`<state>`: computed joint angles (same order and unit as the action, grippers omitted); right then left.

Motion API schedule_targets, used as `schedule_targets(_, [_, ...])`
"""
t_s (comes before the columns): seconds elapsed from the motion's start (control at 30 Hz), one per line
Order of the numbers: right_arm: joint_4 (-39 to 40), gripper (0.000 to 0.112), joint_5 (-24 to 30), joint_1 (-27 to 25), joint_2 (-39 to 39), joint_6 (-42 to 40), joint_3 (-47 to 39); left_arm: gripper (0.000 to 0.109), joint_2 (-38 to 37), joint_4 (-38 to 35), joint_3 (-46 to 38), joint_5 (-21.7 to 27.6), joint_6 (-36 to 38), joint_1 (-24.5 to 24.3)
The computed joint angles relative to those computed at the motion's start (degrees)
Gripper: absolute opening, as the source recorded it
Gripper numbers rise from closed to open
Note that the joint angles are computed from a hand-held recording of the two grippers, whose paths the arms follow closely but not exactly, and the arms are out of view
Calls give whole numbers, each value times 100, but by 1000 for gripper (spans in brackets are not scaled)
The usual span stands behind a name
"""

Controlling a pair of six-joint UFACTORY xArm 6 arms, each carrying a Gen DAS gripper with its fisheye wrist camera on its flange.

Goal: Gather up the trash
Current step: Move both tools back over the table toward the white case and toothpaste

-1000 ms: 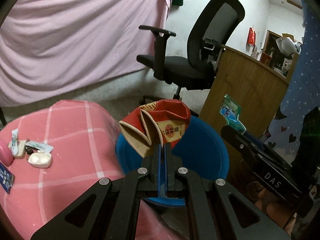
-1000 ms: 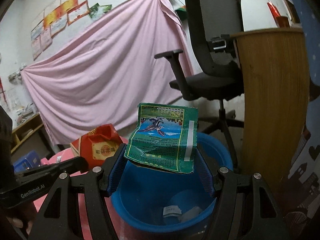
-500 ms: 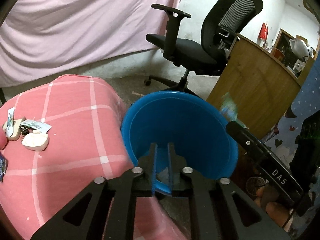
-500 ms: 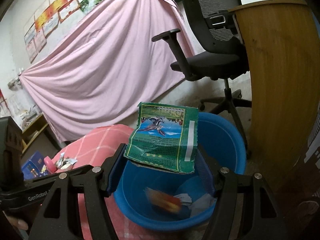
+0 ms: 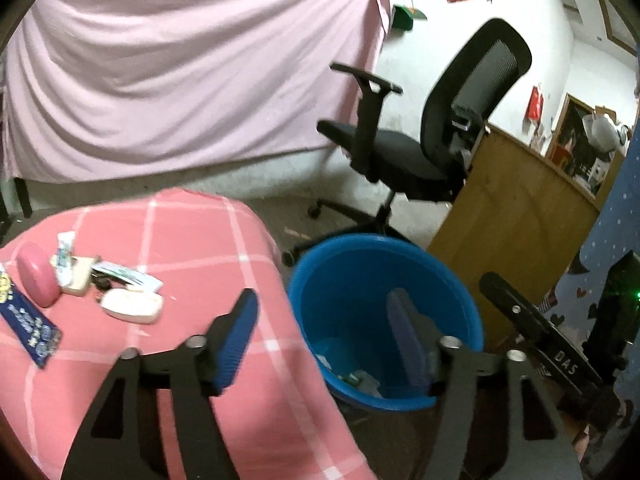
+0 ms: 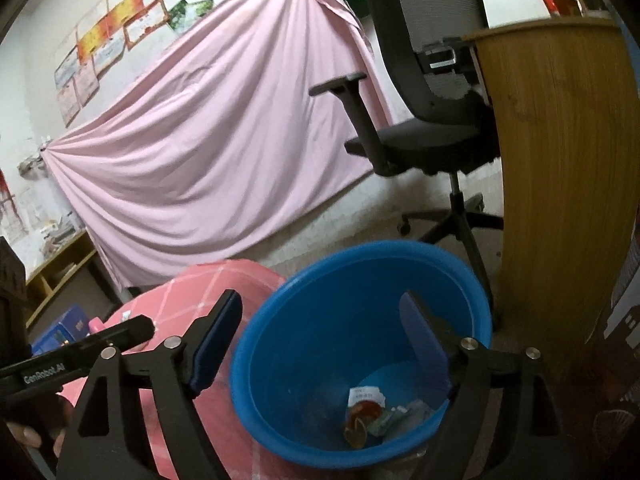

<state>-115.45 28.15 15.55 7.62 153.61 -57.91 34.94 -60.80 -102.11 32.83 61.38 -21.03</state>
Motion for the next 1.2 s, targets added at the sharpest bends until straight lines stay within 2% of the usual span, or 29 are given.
schedule_targets(0.1, [-19,94,243,127,-67,-61,10,101,-188,-1137,241,-227,859,65])
schedule_targets(0.13, [-36,103,328,170,-87,-75,10,101,-288,-1712,372,-374,1335,81])
schedule_targets(0.17, [-51,103,415,218,-99,-80,4,101,-368,-2104,467,-505,1701,91])
schedule_targets(0.3, [-172,103,709,384,-183,-14,2,101,-538,-2902,640,-699,2586,166])
schedule_targets(0.57, [-364,103,1357,772,-191,-274,-192,101,-816,-4173,873,-830,3840,493])
schedule_targets(0.77, [-531,103,1816,1086,41,-461,-594,101,-948,-4914,985,-802,4676,846])
schedule_targets(0.97, [-554,103,1889,1308,514,-795,-1296,101,-915,-5705,920,-812,5540,1235])
schedule_targets(1.2, [-598,103,1841,1513,1200,-1313,-2171,101,-683,-6060,733,-796,5948,1588])
